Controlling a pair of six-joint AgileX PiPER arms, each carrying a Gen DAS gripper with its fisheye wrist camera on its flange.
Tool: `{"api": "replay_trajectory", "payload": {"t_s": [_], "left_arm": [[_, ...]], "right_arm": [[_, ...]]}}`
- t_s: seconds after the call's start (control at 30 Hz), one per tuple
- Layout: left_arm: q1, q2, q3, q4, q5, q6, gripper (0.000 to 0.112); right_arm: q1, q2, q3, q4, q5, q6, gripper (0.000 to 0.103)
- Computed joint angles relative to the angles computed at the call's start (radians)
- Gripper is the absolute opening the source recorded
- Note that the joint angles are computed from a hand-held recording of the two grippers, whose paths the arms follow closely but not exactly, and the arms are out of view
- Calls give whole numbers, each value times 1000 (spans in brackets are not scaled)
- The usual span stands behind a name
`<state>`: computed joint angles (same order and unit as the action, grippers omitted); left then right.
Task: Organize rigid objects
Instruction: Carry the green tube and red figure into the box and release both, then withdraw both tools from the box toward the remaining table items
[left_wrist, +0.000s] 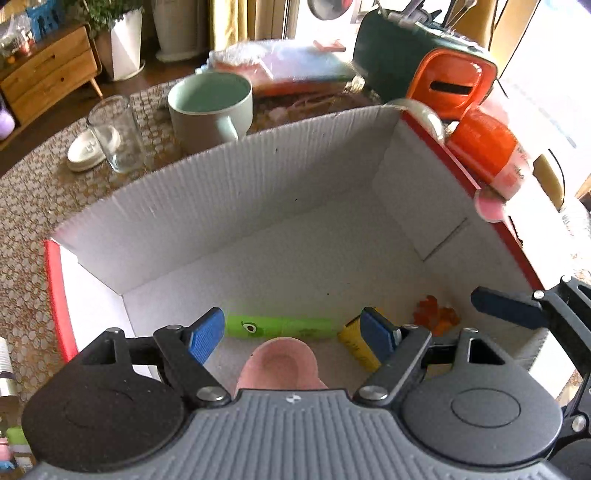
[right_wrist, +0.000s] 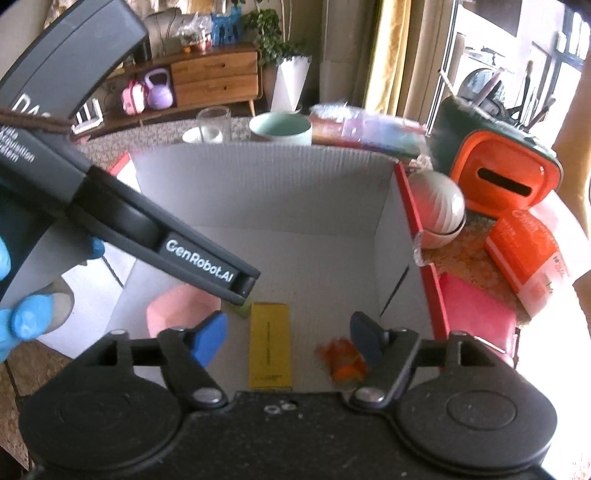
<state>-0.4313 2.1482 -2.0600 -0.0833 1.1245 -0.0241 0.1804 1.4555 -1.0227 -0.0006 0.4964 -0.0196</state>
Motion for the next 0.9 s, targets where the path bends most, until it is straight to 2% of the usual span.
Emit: {"api": "replay_trajectory", "payload": {"t_s": [0.07,0.47,0.9], "left_arm": [[-6,-36,39,9,-20,-6,81],[25,-277,302,-26,-116,28,81],[95,-562,599,-87,-204,135,81]], "right_arm": [[1,-28,12,-1,2,8,82],[50,-185,66,-76,19,130,101],[263,-292,89,-337,86,435,102]]}}
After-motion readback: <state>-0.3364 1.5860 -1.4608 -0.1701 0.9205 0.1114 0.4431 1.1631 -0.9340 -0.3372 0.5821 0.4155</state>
